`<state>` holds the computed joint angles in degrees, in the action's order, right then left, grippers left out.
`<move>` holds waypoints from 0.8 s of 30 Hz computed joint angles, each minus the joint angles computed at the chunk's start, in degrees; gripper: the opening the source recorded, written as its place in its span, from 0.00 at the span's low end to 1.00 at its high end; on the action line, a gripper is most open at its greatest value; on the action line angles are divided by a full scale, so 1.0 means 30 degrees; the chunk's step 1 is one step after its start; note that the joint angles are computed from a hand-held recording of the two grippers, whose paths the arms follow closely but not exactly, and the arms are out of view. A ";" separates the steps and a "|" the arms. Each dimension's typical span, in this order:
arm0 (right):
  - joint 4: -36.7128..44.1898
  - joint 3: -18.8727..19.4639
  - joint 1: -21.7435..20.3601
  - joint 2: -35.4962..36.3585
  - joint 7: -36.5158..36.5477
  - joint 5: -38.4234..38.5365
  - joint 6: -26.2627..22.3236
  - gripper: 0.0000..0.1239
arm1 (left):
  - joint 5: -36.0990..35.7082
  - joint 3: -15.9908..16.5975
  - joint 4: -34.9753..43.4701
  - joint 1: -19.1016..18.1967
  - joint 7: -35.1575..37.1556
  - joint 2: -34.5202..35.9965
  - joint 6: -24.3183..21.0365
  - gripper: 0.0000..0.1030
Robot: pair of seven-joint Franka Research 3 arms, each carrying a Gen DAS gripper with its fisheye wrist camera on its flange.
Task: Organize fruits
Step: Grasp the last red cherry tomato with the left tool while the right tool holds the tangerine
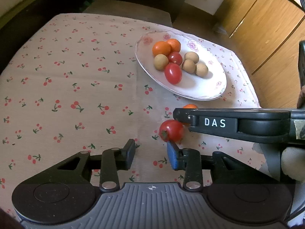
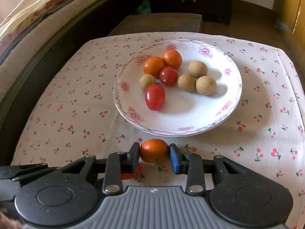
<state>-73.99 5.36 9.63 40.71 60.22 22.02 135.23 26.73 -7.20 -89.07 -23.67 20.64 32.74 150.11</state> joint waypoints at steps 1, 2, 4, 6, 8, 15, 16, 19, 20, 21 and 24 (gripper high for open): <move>-0.0082 -0.0016 -0.0049 -0.0080 -0.0054 0.0009 0.0032 0.27 | 0.0003 0.0010 -0.0125 0.0012 -0.0063 -0.0090 0.0149 0.45; -0.0188 0.0000 -0.0127 -0.0185 -0.0092 0.0086 0.0050 0.27 | -0.0003 0.0012 -0.0247 0.0031 -0.0122 -0.0182 0.0299 0.46; -0.0470 0.0039 -0.0310 -0.0472 -0.0174 0.0305 0.0101 0.27 | 0.0034 0.0050 -0.0371 0.0032 -0.0269 -0.0295 0.0606 0.50; -0.0972 -0.0011 -0.0445 -0.0883 -0.0289 0.0442 0.0395 0.27 | 0.0087 0.0099 -0.0356 -0.0007 -0.0453 -0.0319 0.0856 0.55; -0.1302 -0.0091 -0.0583 -0.1178 -0.0356 0.0515 0.0495 0.27 | -0.0023 0.0097 -0.0142 -0.0005 -0.0670 -0.0166 0.1032 0.56; -0.2606 -0.0336 -0.1140 -0.2248 -0.0774 0.0707 0.0868 0.27 | -0.0657 0.0057 0.2239 -0.0341 -0.0461 0.1428 0.0039 0.56; -0.2652 -0.0319 -0.1225 -0.2296 -0.0832 0.0814 0.0868 0.27 | -0.0610 0.0151 0.2613 -0.0482 -0.0474 0.1647 -0.0307 0.56; -0.2690 -0.0286 -0.1459 -0.2351 -0.0997 0.1115 0.0763 0.27 | -0.0519 0.0329 0.3480 -0.0699 -0.0462 0.2165 -0.1079 0.57; -0.2621 -0.0303 -0.1494 -0.2295 -0.1033 0.1139 0.0712 0.27 | -0.0516 0.0350 0.3640 -0.0720 -0.0481 0.2273 -0.1192 0.57; -0.2562 -0.0332 -0.1505 -0.2244 -0.1017 0.1143 0.0674 0.27 | -0.0503 0.0373 0.3810 -0.0739 -0.0496 0.2398 -0.1261 0.58; -0.2458 -0.0357 -0.1569 -0.2147 -0.0978 0.1200 0.0544 0.27 | -0.0351 0.0558 0.4175 -0.0856 -0.0785 0.2633 -0.1324 0.59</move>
